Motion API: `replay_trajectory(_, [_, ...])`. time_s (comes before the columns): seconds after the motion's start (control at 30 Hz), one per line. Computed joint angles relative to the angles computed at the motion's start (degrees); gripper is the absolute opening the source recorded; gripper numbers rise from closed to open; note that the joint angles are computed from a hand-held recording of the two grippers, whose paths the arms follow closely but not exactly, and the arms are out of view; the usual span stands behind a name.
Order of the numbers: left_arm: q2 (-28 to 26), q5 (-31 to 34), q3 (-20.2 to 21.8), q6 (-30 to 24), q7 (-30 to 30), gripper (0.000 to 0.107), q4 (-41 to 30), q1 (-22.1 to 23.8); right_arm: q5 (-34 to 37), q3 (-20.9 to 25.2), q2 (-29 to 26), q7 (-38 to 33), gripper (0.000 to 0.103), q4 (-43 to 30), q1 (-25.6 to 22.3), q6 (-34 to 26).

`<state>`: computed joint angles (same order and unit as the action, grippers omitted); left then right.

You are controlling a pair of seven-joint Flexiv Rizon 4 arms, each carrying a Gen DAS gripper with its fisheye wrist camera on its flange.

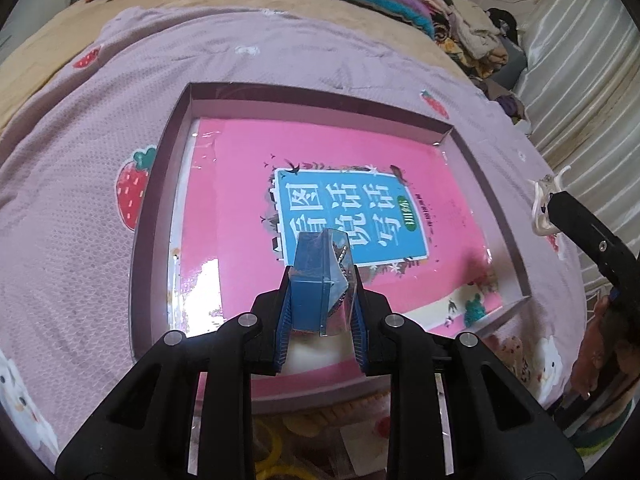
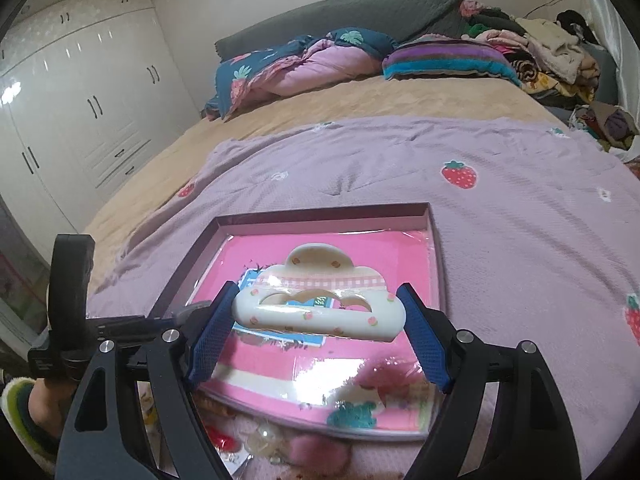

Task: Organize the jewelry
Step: 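Carry the blue clip and white claw clip over the box with both tools, then open both tools to drop the clips into the box, then lift away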

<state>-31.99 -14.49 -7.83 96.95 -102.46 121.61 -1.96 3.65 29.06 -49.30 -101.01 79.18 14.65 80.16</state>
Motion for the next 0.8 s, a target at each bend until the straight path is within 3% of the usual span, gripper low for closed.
replay_trajectory(0.1, [-0.36, -0.45, 3.79, -1.44, -0.82, 0.017, -1.22, -3.31, 0.25, 0.03, -1.35, 0.21, 0.079, -0.65, 0.05, 0.0])
replay_trajectory(0.2, [-0.8, -0.66, 4.65, -2.41, -1.19, 0.018, -1.95, -4.12, 0.07, -1.32, -2.09, 1.44, 0.079, -1.07, 0.68, -1.26])
replay_trajectory(0.5, [0.02, 0.05, 10.6, -2.68, -4.04, 0.052, -1.97, -9.76, -4.57, -9.71, -2.34, 5.7, 0.079, 0.94, 5.61, -0.72])
replay_trajectory(0.57, [0.37, 0.33, 12.65, -2.74, -4.86, 0.061, -2.1, -11.61, -5.81, -10.29, -2.19, 6.45, 0.08, 1.55, 5.85, -0.23])
replay_trajectory(0.8, [3.08, 1.12, 16.5, -1.36, -7.43, 0.074, -0.08, -15.1, -7.36, -8.38, -1.12, 7.18, 0.089, 3.8, 4.18, 1.85])
